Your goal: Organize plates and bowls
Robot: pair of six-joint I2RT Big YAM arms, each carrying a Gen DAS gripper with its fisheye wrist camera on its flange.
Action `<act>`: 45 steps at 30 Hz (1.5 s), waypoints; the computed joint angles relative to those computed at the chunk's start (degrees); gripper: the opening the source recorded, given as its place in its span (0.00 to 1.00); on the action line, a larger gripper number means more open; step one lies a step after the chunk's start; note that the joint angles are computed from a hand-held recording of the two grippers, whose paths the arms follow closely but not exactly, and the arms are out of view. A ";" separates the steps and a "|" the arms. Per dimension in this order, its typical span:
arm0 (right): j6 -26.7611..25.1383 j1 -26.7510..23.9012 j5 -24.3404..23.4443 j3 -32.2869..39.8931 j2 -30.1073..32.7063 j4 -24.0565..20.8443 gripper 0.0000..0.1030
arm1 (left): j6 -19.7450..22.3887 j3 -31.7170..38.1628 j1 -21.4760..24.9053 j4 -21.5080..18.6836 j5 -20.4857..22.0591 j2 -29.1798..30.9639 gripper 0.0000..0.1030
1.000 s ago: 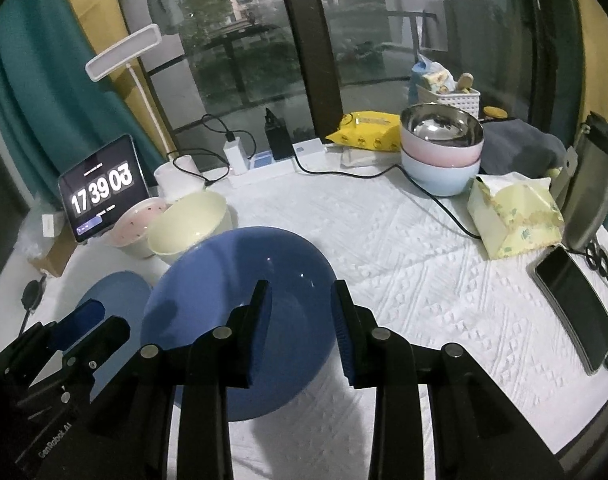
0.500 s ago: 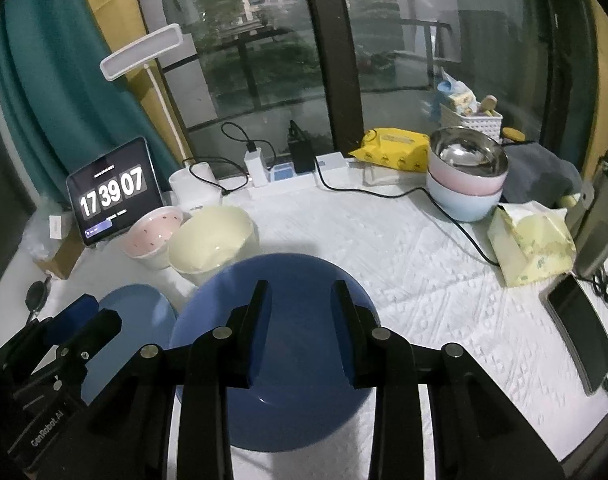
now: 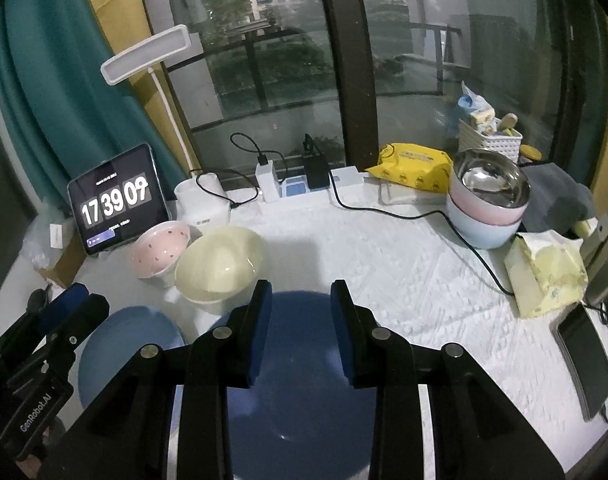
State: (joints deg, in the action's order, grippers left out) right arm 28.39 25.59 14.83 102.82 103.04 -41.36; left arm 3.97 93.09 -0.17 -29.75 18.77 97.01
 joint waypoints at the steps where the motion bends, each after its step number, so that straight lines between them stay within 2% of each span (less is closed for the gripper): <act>1: -0.12 -0.07 -0.11 0.47 0.32 -0.12 0.31 | 0.03 0.42 0.04 -0.10 -0.12 0.34 0.40; 17: -2.06 -1.27 -3.13 12.71 9.23 -4.61 0.31 | -0.74 9.14 0.25 -3.72 -1.43 7.45 0.40; 26: -2.68 -1.89 -5.48 20.56 14.92 -8.48 0.31 | -1.25 14.65 -0.17 -7.26 -2.48 12.11 0.40; 34: -3.18 -2.53 -7.63 29.93 21.12 -14.14 0.31 | -0.32 21.29 -0.51 -13.17 -4.07 16.97 0.40; 45: -2.08 -2.92 -11.16 44.24 30.81 -22.69 0.31 | -1.50 29.39 -0.75 -20.54 -4.22 23.07 0.40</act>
